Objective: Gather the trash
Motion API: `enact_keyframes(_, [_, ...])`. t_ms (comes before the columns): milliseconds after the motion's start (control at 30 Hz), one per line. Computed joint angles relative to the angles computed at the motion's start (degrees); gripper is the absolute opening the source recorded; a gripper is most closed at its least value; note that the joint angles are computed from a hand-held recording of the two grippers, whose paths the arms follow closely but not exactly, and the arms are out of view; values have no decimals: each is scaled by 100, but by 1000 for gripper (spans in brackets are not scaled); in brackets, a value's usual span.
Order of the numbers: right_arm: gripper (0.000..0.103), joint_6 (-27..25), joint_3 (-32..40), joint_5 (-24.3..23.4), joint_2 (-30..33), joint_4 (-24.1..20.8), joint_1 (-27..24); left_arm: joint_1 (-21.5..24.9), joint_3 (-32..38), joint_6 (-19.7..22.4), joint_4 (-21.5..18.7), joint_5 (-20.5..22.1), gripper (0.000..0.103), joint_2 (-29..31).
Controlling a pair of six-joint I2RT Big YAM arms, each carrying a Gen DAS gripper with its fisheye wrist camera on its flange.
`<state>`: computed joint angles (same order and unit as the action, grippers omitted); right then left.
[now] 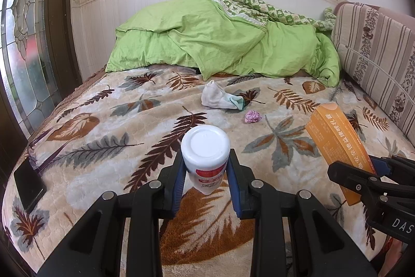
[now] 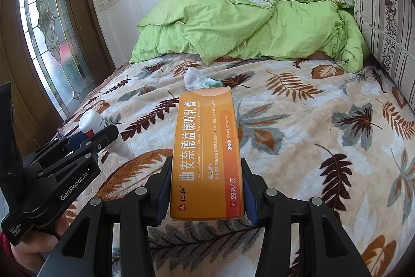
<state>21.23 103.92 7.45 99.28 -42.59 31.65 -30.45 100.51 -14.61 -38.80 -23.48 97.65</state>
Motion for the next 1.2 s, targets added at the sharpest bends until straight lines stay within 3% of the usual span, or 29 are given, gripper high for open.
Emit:
enact_keyframes(267, [50,50,-35,-40,-40,31,-11,-19,19,33,15,153,29,6])
enact_keyframes(400, [50,205,-229,-41,-262,195,-33,-38,-1,36,17,634,29,-69])
enact_keyframes(567, [50,457,-921,-37,-973,418,-153,-254,33,211,147,1133,29,-153])
enact_keyframes(733, [50,714,-1987,220,-2134,434,-395,-623,306,357,79,1820,29,-115])
enact_keyframes(967, [50,1327,-3284,807,-3845,-243,-962,-1402,1415,663,-656,2777,29,435])
enact_keyframes(1133, [50,1987,-4011,949,-4908,-891,-1579,-1990,2694,919,-1529,3497,29,1208])
enact_keyframes(1200, [50,2139,-4205,958,-5198,-1073,-1780,-2195,3442,979,-2062,3747,29,1676])
